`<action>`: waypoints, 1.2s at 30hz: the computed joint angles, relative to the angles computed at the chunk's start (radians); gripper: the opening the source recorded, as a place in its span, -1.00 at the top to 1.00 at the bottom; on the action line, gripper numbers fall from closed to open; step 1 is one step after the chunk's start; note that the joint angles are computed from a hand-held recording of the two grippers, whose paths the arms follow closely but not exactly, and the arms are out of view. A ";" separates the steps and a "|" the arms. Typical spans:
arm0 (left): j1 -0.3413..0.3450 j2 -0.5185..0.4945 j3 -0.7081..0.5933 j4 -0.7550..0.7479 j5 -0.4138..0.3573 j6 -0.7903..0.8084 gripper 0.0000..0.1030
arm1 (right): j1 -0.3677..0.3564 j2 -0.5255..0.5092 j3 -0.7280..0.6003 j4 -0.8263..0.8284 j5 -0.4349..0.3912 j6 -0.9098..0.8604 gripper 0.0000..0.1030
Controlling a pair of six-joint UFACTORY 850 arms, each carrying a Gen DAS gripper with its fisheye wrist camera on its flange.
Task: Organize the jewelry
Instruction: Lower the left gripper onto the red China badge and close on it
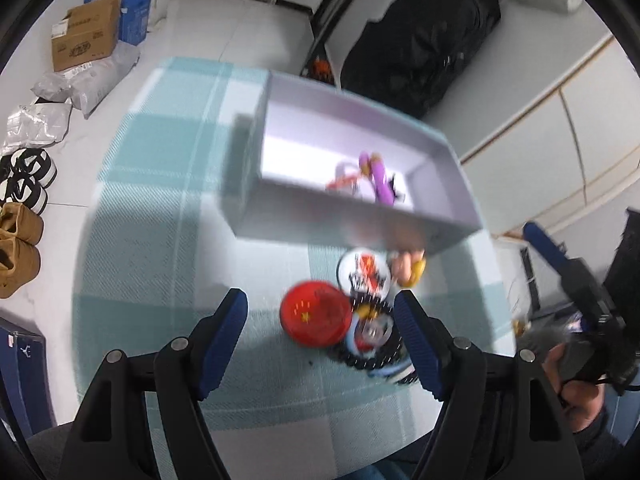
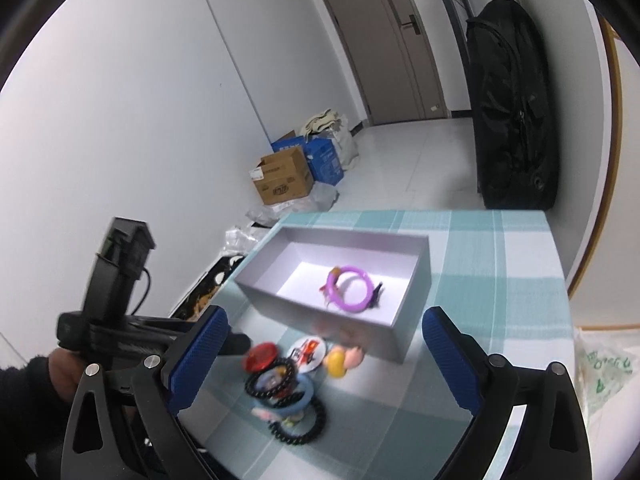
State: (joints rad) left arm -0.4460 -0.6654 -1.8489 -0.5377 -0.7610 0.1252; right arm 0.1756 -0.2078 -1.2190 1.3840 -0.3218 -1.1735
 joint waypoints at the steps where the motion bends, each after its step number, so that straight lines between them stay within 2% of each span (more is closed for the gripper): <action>1: -0.004 -0.004 -0.002 0.014 -0.005 -0.002 -0.39 | 0.004 0.005 0.006 -0.010 0.004 0.010 -0.92; 7: -0.021 -0.017 -0.013 0.073 0.000 -0.032 -0.39 | 0.014 0.032 0.041 0.000 0.011 0.000 -0.92; 15: -0.025 -0.009 0.009 0.063 0.038 -0.026 -0.38 | 0.026 0.043 0.053 -0.043 0.020 0.038 -0.92; 16: -0.025 -0.007 0.012 0.062 0.042 -0.021 -0.27 | 0.026 0.044 0.054 -0.042 0.021 0.036 -0.92; 17: -0.028 -0.007 0.012 0.089 0.047 -0.036 -0.03 | 0.026 0.044 0.055 -0.038 0.020 0.032 -0.92; 18: -0.032 -0.006 0.013 0.125 0.055 -0.056 0.07 | 0.026 0.044 0.056 -0.039 0.020 0.032 -0.92; 22: -0.025 0.006 0.034 0.106 0.063 -0.026 0.11 | 0.026 0.046 0.058 -0.038 0.020 0.033 -0.92; 27: -0.056 0.016 0.046 0.235 0.089 -0.068 0.12 | 0.027 0.045 0.059 -0.054 0.022 0.055 -0.92; 29: -0.065 0.020 0.051 0.278 0.093 -0.084 0.27 | 0.029 0.044 0.057 -0.070 0.024 0.067 -0.92; 36: -0.060 0.022 0.050 0.252 0.083 -0.054 0.27 | 0.037 0.047 0.061 -0.109 0.038 0.104 -0.92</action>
